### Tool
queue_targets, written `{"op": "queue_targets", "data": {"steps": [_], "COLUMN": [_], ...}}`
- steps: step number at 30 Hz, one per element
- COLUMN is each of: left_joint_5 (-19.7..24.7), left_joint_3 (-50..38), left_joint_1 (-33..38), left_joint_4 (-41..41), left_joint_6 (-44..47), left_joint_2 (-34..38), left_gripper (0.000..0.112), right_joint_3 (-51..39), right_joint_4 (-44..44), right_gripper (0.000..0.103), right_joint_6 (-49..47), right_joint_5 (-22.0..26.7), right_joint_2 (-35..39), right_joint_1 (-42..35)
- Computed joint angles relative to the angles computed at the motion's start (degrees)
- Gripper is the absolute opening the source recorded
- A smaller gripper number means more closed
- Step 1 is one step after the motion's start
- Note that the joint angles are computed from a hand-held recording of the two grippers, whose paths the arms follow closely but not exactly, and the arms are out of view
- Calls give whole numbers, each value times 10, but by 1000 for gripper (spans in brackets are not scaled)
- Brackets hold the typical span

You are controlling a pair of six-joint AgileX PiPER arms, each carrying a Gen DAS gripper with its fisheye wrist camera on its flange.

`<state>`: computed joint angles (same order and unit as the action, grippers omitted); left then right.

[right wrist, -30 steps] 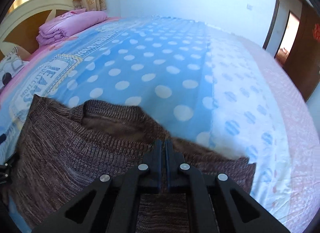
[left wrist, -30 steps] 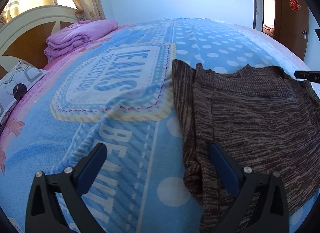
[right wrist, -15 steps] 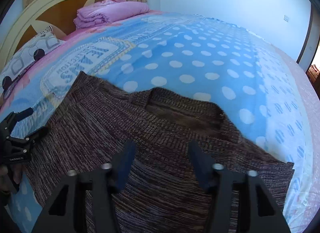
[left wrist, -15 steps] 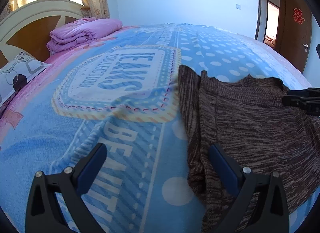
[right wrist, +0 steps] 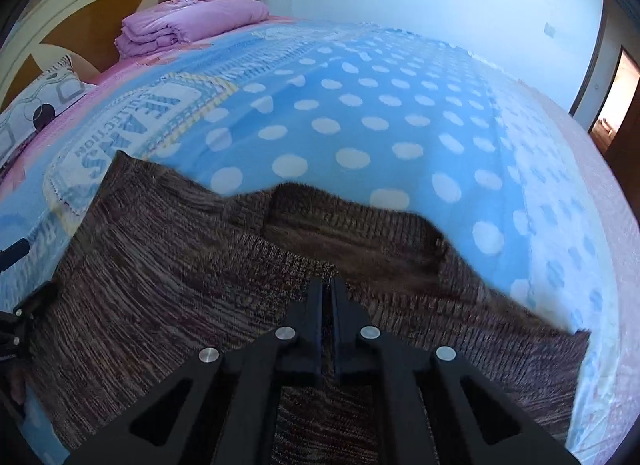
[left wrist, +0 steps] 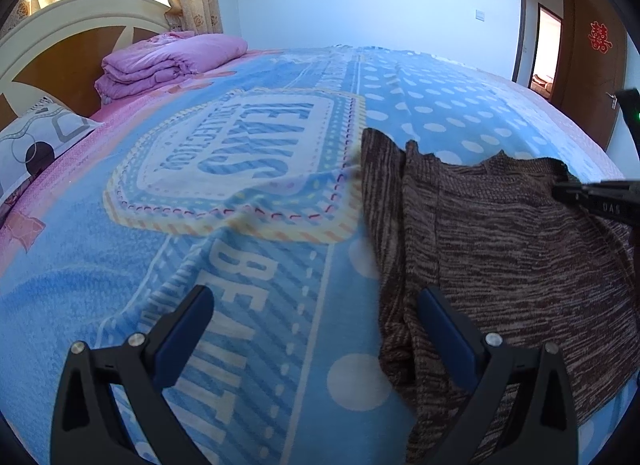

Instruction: Fold small clothes

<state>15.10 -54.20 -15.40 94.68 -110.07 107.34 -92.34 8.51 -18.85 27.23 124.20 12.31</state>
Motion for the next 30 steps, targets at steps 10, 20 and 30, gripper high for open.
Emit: {"op": "queue_targets", "data": {"steps": [10, 20, 30], "left_joint_5": [-2, -1, 4], "left_joint_3": [3, 5, 6], "left_joint_1": [2, 1, -1], "left_joint_4": [14, 17, -3], "left_joint_6": [-14, -18, -5], "left_joint_2": [-2, -4, -5], "left_gripper": [103, 103, 103], "right_joint_3": [260, 368, 482], "right_joint_4": [160, 460, 564], "right_gripper": [43, 43, 7], "right_joint_6": [-218, -484, -656], "right_joint_5": [-98, 99, 109], "right_joint_2": [-197, -244, -283], "right_joint_1": [-95, -389, -430]}}
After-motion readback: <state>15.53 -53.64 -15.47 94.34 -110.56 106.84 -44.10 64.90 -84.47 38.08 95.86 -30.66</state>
